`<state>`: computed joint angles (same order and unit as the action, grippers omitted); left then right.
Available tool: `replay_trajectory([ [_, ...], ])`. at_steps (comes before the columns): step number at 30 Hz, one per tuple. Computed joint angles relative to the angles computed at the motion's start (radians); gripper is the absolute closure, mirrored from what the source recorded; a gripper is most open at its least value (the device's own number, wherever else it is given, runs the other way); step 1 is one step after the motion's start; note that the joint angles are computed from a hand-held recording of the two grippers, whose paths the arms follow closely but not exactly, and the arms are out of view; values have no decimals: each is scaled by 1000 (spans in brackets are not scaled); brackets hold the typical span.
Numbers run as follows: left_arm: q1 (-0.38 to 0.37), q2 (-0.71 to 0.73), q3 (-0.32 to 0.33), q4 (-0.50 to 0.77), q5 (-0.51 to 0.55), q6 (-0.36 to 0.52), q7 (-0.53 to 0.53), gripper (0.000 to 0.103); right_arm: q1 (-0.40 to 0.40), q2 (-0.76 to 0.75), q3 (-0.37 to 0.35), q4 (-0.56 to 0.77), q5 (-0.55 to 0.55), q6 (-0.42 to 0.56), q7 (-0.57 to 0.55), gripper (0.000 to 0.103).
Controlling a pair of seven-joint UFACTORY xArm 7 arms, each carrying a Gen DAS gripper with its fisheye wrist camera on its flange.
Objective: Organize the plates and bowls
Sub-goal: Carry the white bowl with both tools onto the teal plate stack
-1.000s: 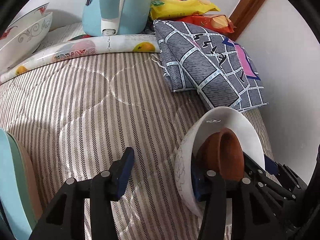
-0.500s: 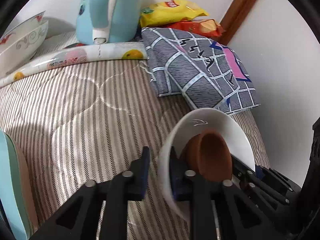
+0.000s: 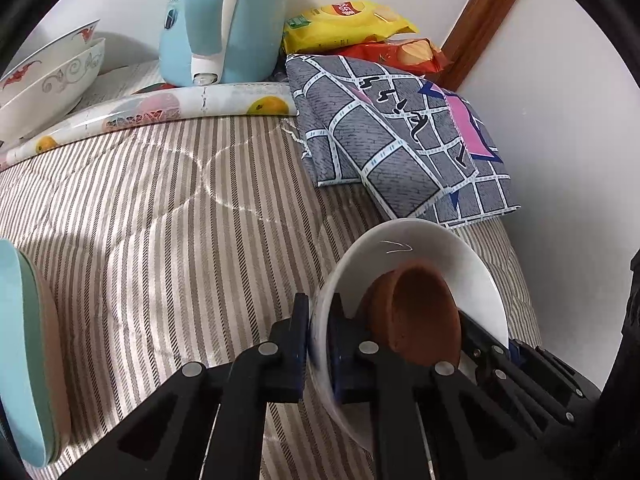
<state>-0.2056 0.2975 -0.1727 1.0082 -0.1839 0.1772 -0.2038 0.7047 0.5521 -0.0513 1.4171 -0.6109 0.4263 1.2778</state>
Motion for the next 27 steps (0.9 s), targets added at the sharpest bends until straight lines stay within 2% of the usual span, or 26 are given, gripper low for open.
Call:
replay_trajectory([
  [16,-30,-129,2,-132,-13,-10,-27,94,25,-102,16,-112,-98,4,115,93],
  [20,-24,-167,-10,-172,-52,-20,-8,94,30,-131,29,-138,-139,18,154,93],
  [25,-40,-209,5,-207,-46,-25,-21,94,28,-161,51,-160,-184,30,200,93],
  [27,-51,-231,18,-225,-14,-26,-50,94,22,-170,62,-168,-195,29,212,93],
])
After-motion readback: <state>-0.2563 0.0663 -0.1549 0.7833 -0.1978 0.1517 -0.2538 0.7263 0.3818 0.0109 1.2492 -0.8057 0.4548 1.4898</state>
